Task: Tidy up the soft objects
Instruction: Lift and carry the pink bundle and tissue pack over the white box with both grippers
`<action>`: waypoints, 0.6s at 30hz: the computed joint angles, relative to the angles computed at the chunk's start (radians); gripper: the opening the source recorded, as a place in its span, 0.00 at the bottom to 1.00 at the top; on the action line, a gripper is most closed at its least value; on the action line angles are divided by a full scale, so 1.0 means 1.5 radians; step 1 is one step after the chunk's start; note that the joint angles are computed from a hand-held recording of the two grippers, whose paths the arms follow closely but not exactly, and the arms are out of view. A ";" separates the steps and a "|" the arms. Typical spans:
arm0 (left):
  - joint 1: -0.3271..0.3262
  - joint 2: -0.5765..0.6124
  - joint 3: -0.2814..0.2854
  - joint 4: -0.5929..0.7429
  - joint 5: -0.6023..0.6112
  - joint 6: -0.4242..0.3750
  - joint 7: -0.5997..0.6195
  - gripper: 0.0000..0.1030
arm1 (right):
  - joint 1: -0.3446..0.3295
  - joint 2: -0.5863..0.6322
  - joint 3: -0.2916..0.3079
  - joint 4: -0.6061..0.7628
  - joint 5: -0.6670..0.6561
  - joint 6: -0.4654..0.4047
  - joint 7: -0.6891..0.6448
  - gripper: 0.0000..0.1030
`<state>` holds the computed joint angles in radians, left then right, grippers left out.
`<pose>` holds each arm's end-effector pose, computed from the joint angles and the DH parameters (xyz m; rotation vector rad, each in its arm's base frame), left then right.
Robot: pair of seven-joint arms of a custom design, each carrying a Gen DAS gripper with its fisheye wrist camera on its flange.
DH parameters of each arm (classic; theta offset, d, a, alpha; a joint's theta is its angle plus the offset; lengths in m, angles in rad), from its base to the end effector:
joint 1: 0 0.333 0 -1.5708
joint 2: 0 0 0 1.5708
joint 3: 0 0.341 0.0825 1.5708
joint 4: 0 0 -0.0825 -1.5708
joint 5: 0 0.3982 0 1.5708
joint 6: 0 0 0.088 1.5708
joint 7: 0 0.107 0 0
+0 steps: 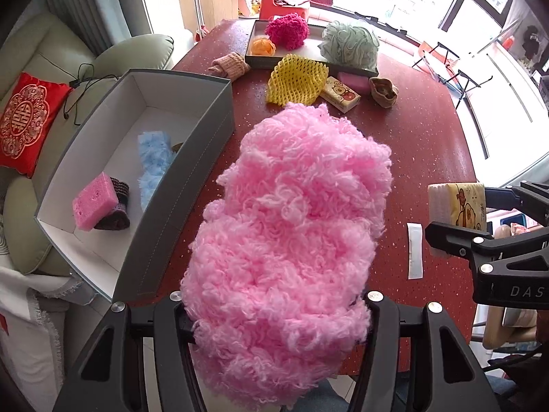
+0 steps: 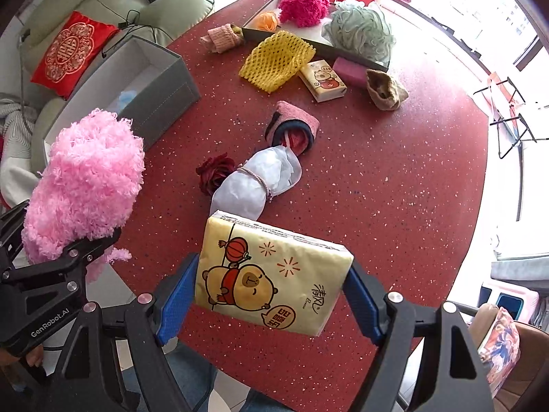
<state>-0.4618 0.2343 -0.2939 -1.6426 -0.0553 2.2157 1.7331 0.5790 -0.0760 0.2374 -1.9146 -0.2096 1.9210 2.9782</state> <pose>0.5071 -0.4541 0.5388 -1.0357 2.8473 -0.5533 0.3913 0.4002 0.5546 -1.4883 2.5871 -0.2706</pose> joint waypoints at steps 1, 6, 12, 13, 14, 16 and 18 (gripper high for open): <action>0.001 -0.002 0.001 -0.002 0.000 0.003 -0.002 0.57 | 0.000 0.002 0.000 0.004 -0.002 -0.003 -0.003 0.80; 0.005 -0.007 0.004 -0.008 -0.002 0.014 -0.011 0.57 | 0.003 0.017 0.001 0.027 -0.012 -0.016 -0.018 0.80; 0.010 -0.013 0.004 -0.014 -0.002 0.026 -0.005 0.57 | 0.006 0.033 0.000 0.051 -0.022 -0.028 -0.026 0.80; 0.011 -0.014 0.004 -0.015 -0.002 0.028 -0.005 0.57 | 0.007 0.036 -0.001 0.056 -0.024 -0.030 -0.028 0.80; 0.012 -0.014 0.005 -0.015 -0.003 0.030 -0.005 0.57 | 0.008 0.039 -0.001 0.061 -0.027 -0.033 -0.029 0.80; 0.014 -0.015 0.006 -0.016 -0.003 0.033 -0.007 0.57 | 0.009 0.047 -0.002 0.072 -0.031 -0.037 -0.032 0.80; 0.017 -0.017 0.008 -0.019 -0.003 0.038 -0.011 0.57 | 0.011 0.055 -0.002 0.083 -0.036 -0.042 -0.035 0.80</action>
<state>-0.4358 0.2095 -0.2818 -1.6705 -0.0604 2.2726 1.7168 0.5953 0.0067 0.2337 -1.7896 -0.2631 1.8585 2.9260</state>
